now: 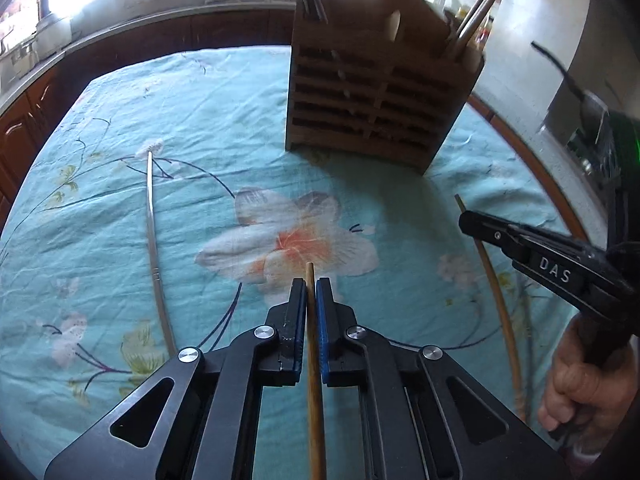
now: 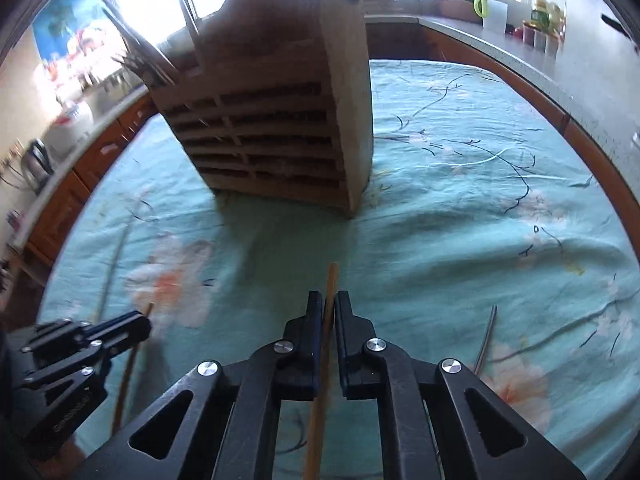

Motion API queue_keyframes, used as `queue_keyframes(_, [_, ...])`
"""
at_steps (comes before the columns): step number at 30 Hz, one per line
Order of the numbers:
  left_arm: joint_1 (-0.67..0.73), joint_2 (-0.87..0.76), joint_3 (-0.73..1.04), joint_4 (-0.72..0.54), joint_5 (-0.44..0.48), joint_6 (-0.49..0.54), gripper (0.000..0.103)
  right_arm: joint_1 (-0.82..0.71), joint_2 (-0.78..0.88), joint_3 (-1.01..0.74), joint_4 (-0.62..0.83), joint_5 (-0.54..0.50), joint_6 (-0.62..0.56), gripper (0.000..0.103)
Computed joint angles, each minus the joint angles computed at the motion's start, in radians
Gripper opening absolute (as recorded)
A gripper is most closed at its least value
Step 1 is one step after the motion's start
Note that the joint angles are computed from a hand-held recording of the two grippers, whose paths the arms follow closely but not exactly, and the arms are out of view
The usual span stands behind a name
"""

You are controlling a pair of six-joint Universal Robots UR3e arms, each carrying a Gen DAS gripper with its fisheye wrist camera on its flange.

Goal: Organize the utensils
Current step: 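Grasp a wooden chopstick with the left tool while the right tool grasps another, then carry both held wooden chopsticks up to the caddy and lower them in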

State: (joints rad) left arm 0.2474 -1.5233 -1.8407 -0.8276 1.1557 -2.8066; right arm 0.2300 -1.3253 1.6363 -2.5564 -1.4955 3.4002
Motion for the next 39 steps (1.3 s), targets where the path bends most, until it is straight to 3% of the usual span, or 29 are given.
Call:
queue_keyframes(8, [0.164,0.232,-0.019,-0.197,-0.221,0.058,0.004,-0.127,-0.295,0.239,-0.111,0.225,0.037,0.005])
queue_keyframes(17, [0.353,0.414,0.054,-0.482,-0.397,0.203,0.004,-0.182,-0.487,0.282,-0.108,0.288,0.039,0.005])
queue_keyframes(22, [0.441,0.457,0.105,-0.597,-0.473,0.264,0.004,-0.189,-0.536,0.262,-0.108,0.272,0.033,0.005])
queue_keyframes(29, [0.475,0.46,0.14,-0.601,-0.518,0.255,0.004,-0.211,-0.564,0.229,-0.108,0.269,0.025,0.005])
queue_keyframes(39, [0.458,0.422,0.16,-0.491,-0.526,0.171,0.004,-0.235,-0.549,0.193,-0.108,0.287,0.019,0.005])
